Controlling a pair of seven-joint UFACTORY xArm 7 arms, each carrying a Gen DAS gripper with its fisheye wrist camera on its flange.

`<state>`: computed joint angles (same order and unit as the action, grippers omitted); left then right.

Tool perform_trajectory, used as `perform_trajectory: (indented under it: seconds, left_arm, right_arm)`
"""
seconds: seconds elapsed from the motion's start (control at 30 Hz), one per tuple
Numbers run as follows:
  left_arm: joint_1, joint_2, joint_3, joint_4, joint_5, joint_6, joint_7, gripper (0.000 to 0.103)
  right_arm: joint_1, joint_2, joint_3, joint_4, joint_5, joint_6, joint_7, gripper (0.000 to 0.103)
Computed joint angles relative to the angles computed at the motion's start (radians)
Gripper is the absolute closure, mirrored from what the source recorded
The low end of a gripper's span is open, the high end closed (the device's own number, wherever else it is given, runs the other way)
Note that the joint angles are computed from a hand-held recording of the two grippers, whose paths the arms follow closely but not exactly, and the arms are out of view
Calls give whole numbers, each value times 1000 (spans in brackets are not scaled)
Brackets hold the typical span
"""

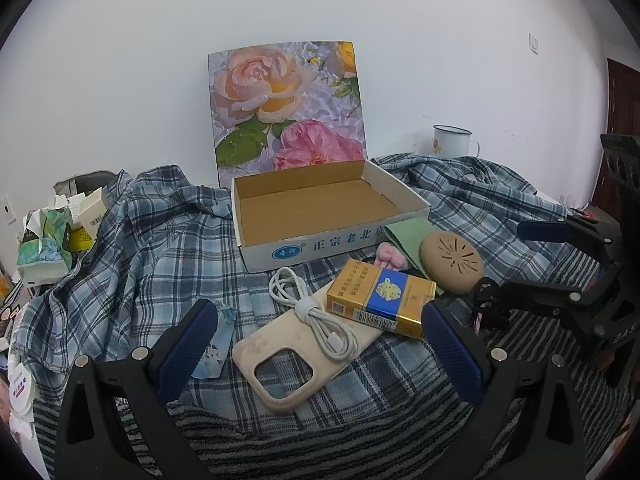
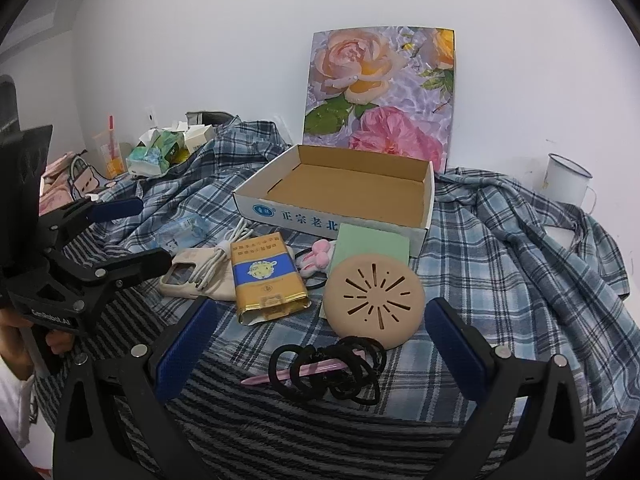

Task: Organize soft objects
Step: 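Lower the left tool and grasp the blue wrapped packet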

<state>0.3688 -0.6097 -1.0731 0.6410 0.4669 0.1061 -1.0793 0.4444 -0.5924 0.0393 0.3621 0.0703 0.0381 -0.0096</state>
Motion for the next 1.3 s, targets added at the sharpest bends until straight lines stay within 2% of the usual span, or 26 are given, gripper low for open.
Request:
perform_trajectory:
  seconds: [0.2, 0.3, 0.37, 0.4, 0.5, 0.63, 0.8, 0.87, 0.93, 1.07, 1.13, 1.23, 1.3]
  left_arm:
    - [-8, 17, 16, 9, 7, 17, 2, 0]
    - [-46, 18, 66, -7, -6, 11, -9, 0]
    - [-107, 39, 139, -27, -23, 4, -4, 0]
    - [-158, 67, 197, -34, -35, 13, 14, 0]
    - [-280, 134, 333, -19, -52, 109, 72, 0]
    - [-320, 152, 416, -3, -4, 202, 112, 0]
    - [-422, 229, 588, -3, -5, 172, 185, 1]
    - [-444, 275, 629, 14, 10, 176, 195, 8]
    - [-514, 331, 708, 32, -37, 177, 268, 25]
    - [-643, 404, 843, 40, -209, 155, 439, 48]
    - [-628, 415, 827, 44, -185, 161, 416, 58]
    - [-589, 416, 784, 53, -71, 172, 322, 64]
    - [-584, 415, 777, 55, -26, 177, 284, 68]
  right_arm:
    - [43, -4, -47, -2, 24, -2, -15, 0]
    - [45, -1, -51, 3, 32, 6, -18, 0]
    - [41, 3, -47, 8, 36, 15, -19, 0]
    - [40, 4, -47, 10, 37, 19, -20, 0]
    - [48, 11, -55, 18, 48, 36, -28, 0]
    - [78, 29, -92, 37, 82, 73, -56, 0]
    - [112, 61, -130, 67, 148, 119, -112, 0]
    - [110, 68, -127, 73, 172, 131, -130, 0]
    - [97, 72, -112, 76, 187, 139, -139, 0]
    - [72, 76, -86, 80, 201, 143, -144, 0]
    - [63, 80, -79, 84, 206, 147, -145, 0]
    - [40, 88, -58, 92, 202, 161, -135, 0]
    - [29, 94, -48, 98, 198, 172, -130, 0]
